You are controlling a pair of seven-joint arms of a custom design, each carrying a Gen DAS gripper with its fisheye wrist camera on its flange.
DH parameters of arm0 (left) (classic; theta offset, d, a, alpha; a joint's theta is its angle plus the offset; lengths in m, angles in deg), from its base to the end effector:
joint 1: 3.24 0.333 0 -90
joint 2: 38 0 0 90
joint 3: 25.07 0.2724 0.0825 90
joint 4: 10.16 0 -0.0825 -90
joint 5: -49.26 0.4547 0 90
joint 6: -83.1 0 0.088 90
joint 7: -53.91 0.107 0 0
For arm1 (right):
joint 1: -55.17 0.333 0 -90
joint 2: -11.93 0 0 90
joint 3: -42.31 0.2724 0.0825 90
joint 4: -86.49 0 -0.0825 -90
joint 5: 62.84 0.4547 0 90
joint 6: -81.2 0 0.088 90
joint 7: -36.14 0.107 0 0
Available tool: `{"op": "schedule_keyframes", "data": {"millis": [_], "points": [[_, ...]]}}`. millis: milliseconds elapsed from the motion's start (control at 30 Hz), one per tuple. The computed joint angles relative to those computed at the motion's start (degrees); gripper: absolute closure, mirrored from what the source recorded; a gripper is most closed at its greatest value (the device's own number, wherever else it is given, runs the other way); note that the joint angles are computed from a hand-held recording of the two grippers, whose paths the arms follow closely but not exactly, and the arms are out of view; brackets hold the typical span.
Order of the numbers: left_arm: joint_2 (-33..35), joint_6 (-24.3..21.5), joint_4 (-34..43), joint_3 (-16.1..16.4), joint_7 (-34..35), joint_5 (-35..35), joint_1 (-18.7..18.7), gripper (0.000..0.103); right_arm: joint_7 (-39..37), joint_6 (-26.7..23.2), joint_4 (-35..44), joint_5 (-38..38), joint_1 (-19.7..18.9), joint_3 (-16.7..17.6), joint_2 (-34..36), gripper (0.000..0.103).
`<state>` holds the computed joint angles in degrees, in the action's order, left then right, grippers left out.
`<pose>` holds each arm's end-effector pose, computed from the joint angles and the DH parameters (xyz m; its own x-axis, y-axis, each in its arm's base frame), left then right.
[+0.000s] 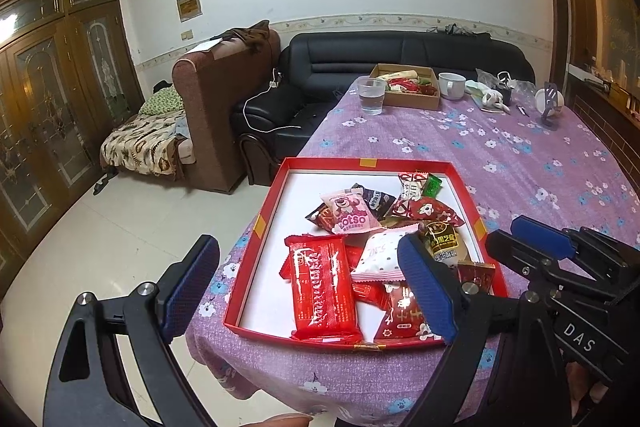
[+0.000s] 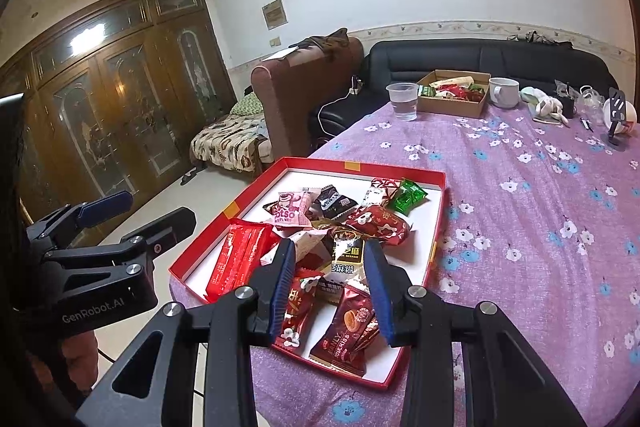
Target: Organize snacks
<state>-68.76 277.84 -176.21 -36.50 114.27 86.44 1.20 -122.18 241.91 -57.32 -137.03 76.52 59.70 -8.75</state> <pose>0.4225 -0.1092 0.3388 -0.2823 -0.9530 -0.1098 -0.5190 0.2480 -0.8180 0.3841 0.3592 0.3644 0.0080 -0.9705 -0.2409 -0.5843 0.1909 -0.7888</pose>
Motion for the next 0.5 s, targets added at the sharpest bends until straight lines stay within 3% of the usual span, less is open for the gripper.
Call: {"op": "schedule_keyframes", "data": {"millis": [167, 300, 400, 500], "points": [[0.54, 0.4, 0.4, -1.01, 0.27, -0.82, 0.72, 0.011, 0.41, 0.53, 0.13, -0.51, -0.33, -0.28, 0.41, 0.065], [0.9, 0.67, 0.58, 0.76, 0.35, -0.07, -0.3, 0.011, 0.44, 0.99, 0.35, -0.77, -0.54, -0.54, 0.75, 0.065], [0.77, 1.05, 0.42, 0.15, 0.09, -0.87, 0.39, 0.011, 1.15, 1.2, 0.72, -1.57, -0.71, -0.46, 1.11, 0.065], [1.11, 1.16, 0.55, 1.87, -0.42, -0.32, -0.53, 0.012, 0.45, 0.46, 1.29, -1.45, -0.35, -0.38, 1.8, 0.061]]}}
